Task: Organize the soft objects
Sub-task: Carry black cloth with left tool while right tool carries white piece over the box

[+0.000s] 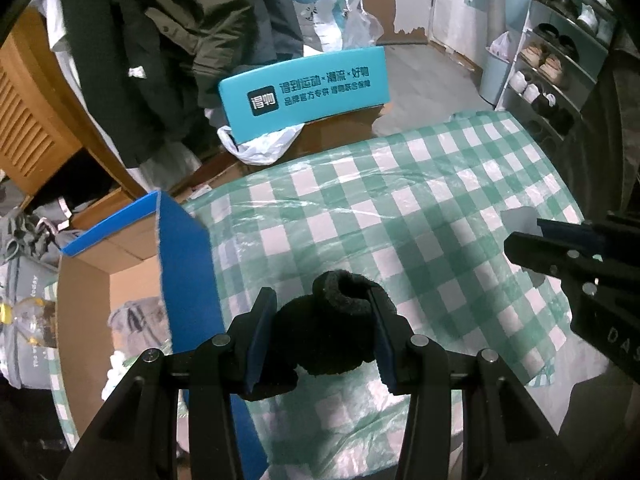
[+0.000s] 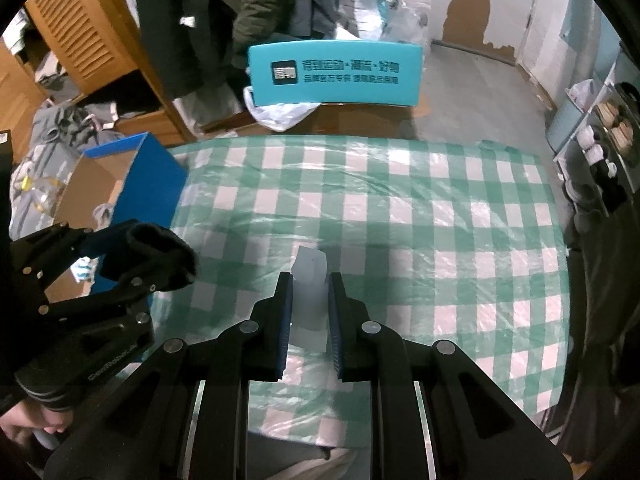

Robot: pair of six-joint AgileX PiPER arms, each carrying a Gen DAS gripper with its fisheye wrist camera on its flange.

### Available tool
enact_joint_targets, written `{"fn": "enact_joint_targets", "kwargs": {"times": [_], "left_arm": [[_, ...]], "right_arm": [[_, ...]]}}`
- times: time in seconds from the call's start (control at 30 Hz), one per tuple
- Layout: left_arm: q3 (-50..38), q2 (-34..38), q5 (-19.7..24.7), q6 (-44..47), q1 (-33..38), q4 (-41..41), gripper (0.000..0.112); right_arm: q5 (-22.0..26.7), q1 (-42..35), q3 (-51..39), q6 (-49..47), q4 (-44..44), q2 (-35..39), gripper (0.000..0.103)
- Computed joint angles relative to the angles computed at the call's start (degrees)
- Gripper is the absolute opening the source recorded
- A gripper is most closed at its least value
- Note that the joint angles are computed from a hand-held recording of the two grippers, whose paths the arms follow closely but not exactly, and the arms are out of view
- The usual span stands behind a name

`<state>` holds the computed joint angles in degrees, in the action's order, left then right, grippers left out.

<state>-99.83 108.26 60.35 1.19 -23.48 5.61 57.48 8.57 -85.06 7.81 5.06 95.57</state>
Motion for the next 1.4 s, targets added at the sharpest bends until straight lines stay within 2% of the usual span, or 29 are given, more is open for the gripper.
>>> {"fn": "enact_joint_targets", "kwargs": {"times": [0.83,1.4], "left_arm": [[11.87,-13.04,-3.21,4.17,7.66,-2.42,0.046],[14.51,-15.97,-4.57,9.61,18.92,-6.07,0.046]], "right_arm": [[1.92,9.46,-4.71,2.92,-0.87,-0.54,0.015],[5.72,18.94,-19.09,5.65,-1.76,9.43,0.015]]}}
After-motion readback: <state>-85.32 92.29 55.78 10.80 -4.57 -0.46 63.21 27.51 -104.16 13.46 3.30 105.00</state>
